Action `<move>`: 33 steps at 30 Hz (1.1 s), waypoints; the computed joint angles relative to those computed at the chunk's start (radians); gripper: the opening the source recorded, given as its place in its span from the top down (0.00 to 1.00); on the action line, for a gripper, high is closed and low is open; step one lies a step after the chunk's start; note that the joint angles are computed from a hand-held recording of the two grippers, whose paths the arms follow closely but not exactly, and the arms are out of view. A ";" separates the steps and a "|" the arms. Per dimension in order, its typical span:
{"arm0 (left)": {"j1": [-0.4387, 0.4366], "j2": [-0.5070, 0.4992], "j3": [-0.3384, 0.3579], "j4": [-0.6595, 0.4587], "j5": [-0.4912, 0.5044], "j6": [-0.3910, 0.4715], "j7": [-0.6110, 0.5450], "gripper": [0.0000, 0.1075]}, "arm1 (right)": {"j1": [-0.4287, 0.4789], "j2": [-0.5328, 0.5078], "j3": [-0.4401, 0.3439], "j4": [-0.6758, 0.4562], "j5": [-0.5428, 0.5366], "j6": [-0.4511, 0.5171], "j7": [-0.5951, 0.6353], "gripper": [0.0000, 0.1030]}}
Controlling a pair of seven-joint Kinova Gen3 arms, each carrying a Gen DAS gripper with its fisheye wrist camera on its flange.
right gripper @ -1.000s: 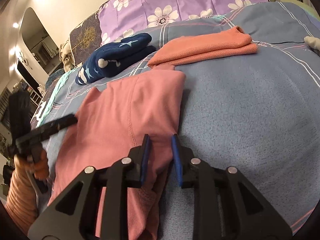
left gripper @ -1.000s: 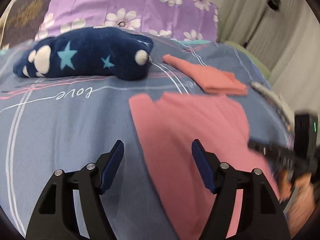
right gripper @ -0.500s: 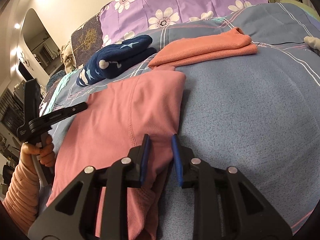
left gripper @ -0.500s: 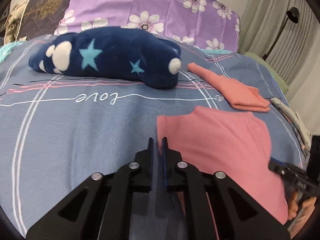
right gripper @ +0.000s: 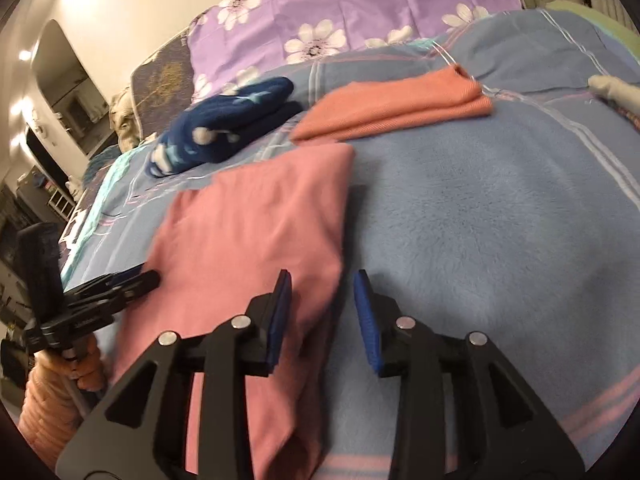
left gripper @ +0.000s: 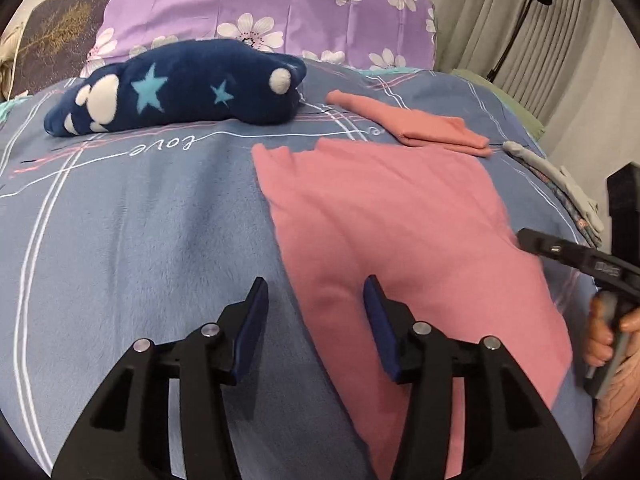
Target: Fold small clothes
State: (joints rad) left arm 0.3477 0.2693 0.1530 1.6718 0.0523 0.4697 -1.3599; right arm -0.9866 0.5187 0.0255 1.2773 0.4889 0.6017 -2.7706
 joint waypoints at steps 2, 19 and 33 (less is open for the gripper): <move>-0.055 -0.031 0.073 0.030 0.060 -0.005 -0.081 0.52 | -0.043 -0.023 0.020 0.025 -0.021 -0.008 0.077 0.70; 0.004 -0.004 0.019 -0.010 0.146 0.062 -0.217 0.31 | 0.113 0.017 -0.112 -0.068 -0.170 0.111 0.183 0.38; -0.042 0.136 0.087 -0.176 0.088 0.108 -0.184 0.20 | 0.212 0.136 -0.124 -0.201 -0.375 0.053 0.428 0.45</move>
State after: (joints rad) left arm 0.3060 0.4054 0.2403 1.4958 0.1407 0.5772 -1.5437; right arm -0.7749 0.6551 -0.0985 1.0763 0.1138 0.6552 -2.3430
